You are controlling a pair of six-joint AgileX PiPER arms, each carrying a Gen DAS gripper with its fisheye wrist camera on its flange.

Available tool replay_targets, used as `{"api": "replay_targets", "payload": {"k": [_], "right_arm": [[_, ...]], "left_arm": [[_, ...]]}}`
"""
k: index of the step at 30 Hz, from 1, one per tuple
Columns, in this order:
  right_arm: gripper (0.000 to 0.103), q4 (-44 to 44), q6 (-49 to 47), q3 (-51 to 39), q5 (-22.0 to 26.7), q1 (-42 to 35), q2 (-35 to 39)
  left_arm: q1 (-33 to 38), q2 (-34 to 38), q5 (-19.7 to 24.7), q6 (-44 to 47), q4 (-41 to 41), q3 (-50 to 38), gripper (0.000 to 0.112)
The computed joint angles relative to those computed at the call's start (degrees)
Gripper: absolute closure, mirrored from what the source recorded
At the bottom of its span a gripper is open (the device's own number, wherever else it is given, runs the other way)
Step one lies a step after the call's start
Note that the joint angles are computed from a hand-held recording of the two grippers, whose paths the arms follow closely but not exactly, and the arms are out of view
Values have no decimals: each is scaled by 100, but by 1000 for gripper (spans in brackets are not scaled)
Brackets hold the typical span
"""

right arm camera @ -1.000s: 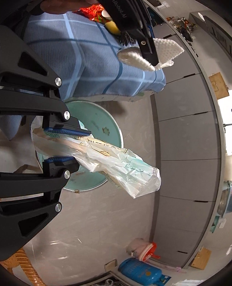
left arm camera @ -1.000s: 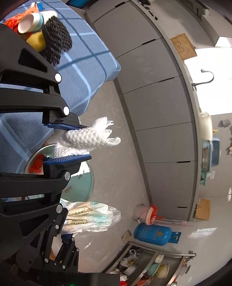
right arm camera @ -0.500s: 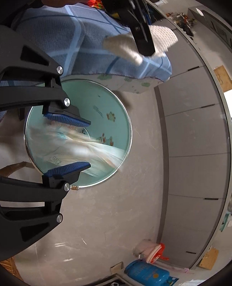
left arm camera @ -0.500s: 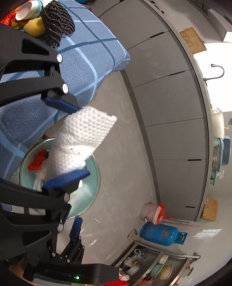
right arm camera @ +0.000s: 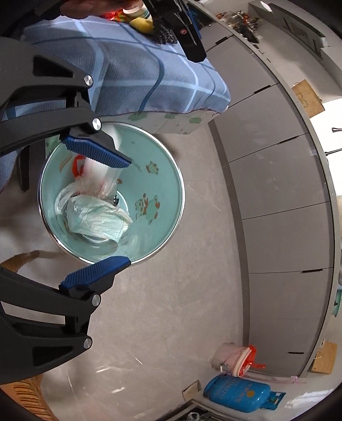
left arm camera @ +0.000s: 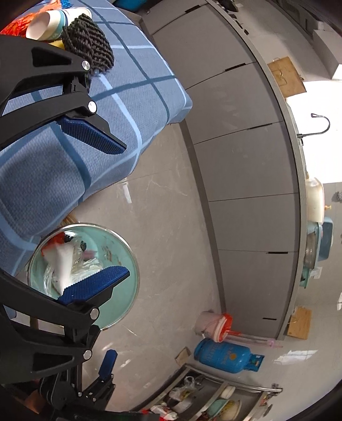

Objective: Collect trash
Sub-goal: 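Open both grippers over the teal basin to drop tissue and printed bag, then move both open grippers back over the trash on the table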

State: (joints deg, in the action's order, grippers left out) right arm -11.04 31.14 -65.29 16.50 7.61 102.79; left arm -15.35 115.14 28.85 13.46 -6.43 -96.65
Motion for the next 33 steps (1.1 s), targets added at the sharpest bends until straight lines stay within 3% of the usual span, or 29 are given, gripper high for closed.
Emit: {"api": "replay_targets", "payload": {"k": [9, 17, 25, 33], "right_arm": [[27, -376, 535, 101, 25, 221, -356], [24, -308, 695, -19, 110, 492, -389], [23, -512, 928, -616, 395, 1238, -118], [21, -664, 1030, -1556, 859, 2033, 386]], "left_arm": [[287, -428, -75, 179, -200, 236, 24], [618, -1030, -371, -94, 183, 943, 21], [1613, -1885, -752, 211, 267, 1967, 20], [3091, -2002, -725, 478, 226, 2191, 19]]}}
